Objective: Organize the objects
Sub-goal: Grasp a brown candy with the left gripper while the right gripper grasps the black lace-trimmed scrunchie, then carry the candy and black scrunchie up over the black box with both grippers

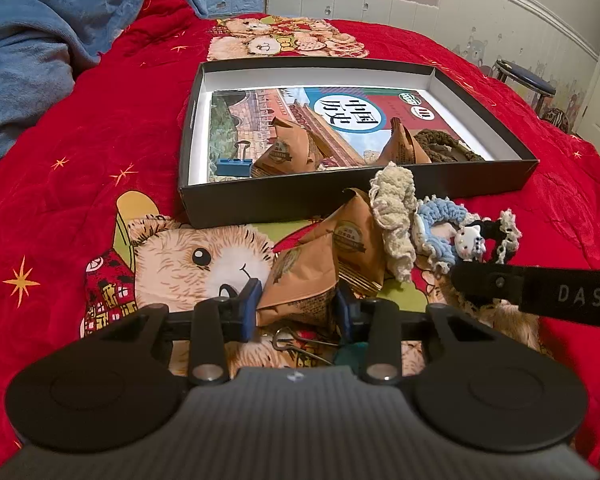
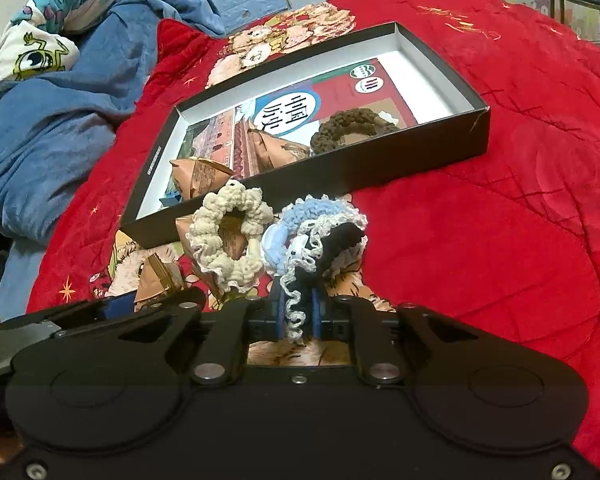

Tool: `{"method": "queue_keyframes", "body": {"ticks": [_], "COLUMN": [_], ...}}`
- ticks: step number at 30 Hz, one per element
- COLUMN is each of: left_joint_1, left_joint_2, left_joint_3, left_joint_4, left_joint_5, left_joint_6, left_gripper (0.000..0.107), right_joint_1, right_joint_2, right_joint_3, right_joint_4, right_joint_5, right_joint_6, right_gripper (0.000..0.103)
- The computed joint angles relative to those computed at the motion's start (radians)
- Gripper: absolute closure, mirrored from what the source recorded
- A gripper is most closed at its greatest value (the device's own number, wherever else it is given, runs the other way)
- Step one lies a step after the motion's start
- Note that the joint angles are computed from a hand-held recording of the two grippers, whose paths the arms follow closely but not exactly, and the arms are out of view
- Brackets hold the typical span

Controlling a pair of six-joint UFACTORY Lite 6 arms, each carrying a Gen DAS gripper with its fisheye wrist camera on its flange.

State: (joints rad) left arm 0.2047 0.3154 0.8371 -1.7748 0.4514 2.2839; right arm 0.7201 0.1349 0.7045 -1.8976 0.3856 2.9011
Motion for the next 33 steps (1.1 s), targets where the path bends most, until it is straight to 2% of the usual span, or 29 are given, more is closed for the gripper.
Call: {"method": "queue_keyframes", "body": {"ticks": [13, 33], "left_joint_1": [0.006, 0.025], "left_joint_2": [-0.023, -0.064], "left_joint_3": [-0.008, -0.013], "left_joint_4": [0.050, 0.012], "left_joint_5": [0.012, 0.029], "left_joint_6": [-0.049, -0.044], "left_gripper": [0.068, 0.069], "right_joint_1": [0.013, 0.016], "right_joint_2": [-0.050, -0.106], "right_joint_3": [-0.029, -0.068], "right_joint_4": [-0.043, -0.149], "right_joint_5": [0.039, 0.086], "right_joint_6": [0.059, 0.164], "right_gripper": [0.090, 0.090]}}
